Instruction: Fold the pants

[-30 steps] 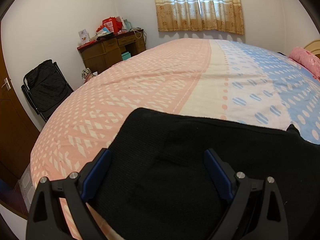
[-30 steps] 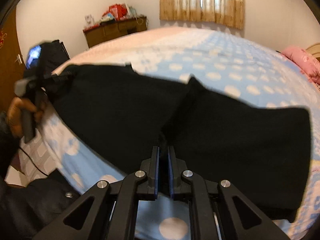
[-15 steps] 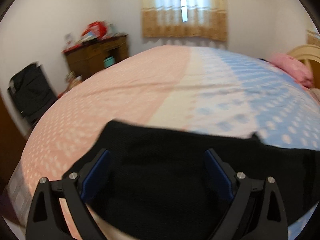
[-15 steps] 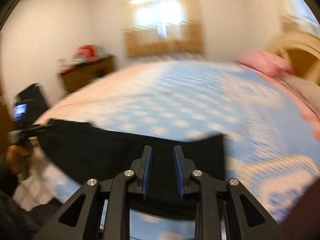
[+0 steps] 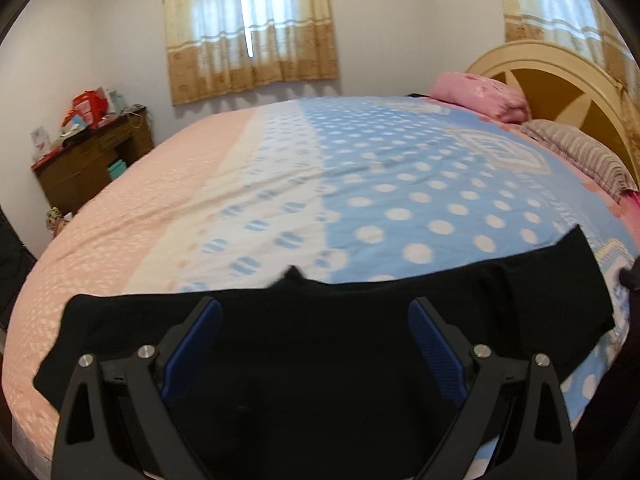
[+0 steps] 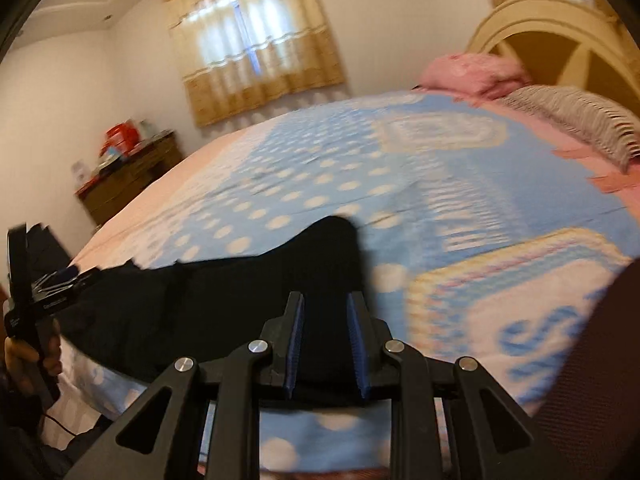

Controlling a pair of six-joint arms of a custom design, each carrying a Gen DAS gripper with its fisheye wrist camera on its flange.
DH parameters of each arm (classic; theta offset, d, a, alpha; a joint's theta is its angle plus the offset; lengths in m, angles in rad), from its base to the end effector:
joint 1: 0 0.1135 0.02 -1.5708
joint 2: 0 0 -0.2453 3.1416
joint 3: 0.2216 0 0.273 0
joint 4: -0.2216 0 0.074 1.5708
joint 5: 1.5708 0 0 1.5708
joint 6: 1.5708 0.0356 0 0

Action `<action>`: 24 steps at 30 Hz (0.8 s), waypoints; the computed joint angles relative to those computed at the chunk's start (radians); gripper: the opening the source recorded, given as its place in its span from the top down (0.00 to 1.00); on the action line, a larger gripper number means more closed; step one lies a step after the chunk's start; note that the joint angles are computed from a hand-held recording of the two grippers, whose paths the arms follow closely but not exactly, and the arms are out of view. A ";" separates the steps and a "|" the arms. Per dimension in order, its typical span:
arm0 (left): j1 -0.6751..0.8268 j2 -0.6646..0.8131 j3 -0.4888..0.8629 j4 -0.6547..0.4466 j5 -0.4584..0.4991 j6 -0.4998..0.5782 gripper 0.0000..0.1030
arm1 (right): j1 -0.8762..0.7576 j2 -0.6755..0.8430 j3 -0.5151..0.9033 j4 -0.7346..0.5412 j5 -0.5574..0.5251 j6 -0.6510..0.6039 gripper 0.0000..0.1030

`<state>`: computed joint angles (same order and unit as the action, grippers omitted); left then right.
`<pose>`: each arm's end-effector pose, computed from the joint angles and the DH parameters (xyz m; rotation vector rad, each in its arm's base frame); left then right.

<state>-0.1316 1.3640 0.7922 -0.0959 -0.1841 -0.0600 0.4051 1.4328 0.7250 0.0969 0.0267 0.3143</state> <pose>0.3098 -0.0344 0.1924 -0.0199 2.2270 0.1012 0.2921 0.1242 0.1660 -0.0848 2.2050 0.3767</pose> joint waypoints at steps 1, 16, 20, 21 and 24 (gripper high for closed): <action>-0.004 0.001 0.001 -0.010 0.001 -0.009 0.06 | 0.006 0.043 0.016 0.015 -0.013 0.012 0.77; 0.107 -0.047 -0.077 0.011 0.089 -0.033 0.06 | -0.066 -0.110 -0.074 -0.086 -0.038 0.159 0.77; 0.135 -0.032 -0.075 -0.004 0.104 -0.049 0.06 | -0.059 -0.088 -0.081 -0.153 -0.064 0.176 0.77; 0.140 -0.032 -0.075 -0.010 0.107 -0.051 0.06 | -0.039 -0.037 -0.047 -0.182 -0.032 0.179 0.77; 0.148 -0.048 -0.088 -0.012 0.102 -0.045 0.06 | -0.047 0.035 -0.020 -0.156 -0.061 0.223 0.77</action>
<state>0.0160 1.3158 0.7046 -0.1083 -0.0819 -0.1050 0.3584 1.4677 0.7048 -0.0595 -0.0339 0.5369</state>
